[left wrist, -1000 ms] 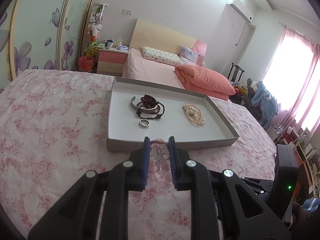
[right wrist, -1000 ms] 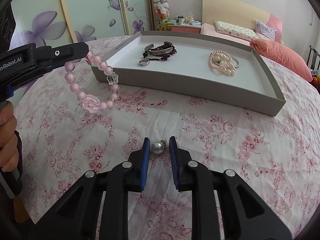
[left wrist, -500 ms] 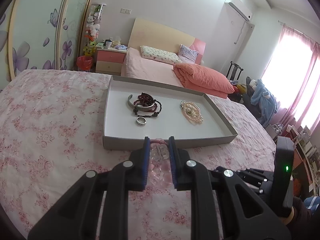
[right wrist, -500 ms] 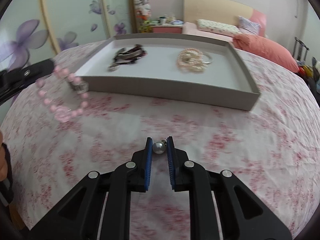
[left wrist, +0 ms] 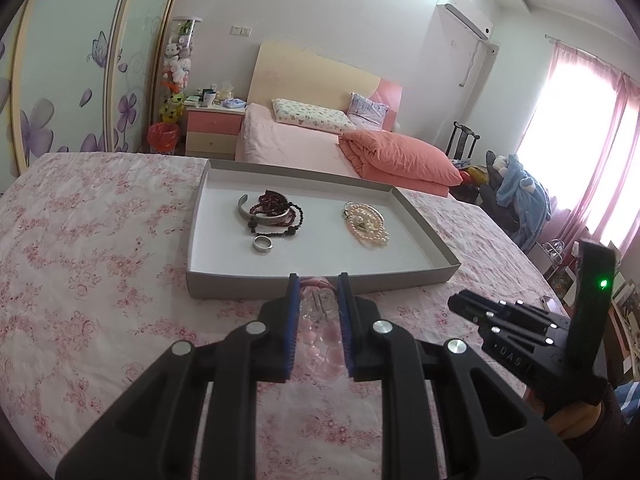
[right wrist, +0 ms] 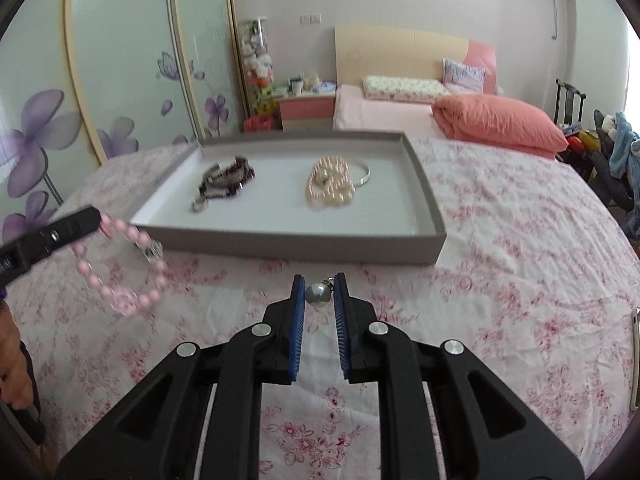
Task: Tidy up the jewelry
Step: 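Carry the pink bracelet and pearl earring into the tray and open both tools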
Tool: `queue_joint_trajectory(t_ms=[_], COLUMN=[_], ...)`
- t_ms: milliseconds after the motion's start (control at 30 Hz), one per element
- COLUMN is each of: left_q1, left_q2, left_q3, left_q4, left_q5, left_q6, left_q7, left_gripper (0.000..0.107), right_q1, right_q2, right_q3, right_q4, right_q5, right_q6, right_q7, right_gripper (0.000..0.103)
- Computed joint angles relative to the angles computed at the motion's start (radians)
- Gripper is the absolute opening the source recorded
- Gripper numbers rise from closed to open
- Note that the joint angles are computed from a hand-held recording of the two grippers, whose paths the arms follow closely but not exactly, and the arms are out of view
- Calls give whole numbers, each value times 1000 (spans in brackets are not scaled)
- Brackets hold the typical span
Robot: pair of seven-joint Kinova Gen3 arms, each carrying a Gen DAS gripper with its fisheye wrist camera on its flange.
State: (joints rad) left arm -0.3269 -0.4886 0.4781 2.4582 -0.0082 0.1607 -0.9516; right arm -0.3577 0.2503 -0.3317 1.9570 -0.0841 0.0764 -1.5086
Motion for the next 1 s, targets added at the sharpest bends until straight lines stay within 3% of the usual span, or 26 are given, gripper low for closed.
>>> queue_joint_trajectory(t_ms=[167,433,600,733,1000], left_q1=[-51,-113,-192,-251,-315], left_q2=[-56,-127,-187,-233,-298], left_q3=[73,162,241,291,334], left_q4=[-11,-38,-65,-89,-118], left_q5=[1,3,3,5,15], left_q6=[26,61,96,132,183], left_q7=[22,46,64,74,75], left_gripper=[19,19,19,19,19], right_q1=[125,283,262,189,67], right_q2=[-27,-71,-93,-105,-120], right_q3=[-139,-306,-273,-198,-77], right_q4=[39,110,134,148,164], right_q5=[3,138,202,201,196], right_q6=[-84,-230,-295,-338,-395], right_q7=[-6,-148,-222,-227,-232], right_gripper=[16,16,16,15,16])
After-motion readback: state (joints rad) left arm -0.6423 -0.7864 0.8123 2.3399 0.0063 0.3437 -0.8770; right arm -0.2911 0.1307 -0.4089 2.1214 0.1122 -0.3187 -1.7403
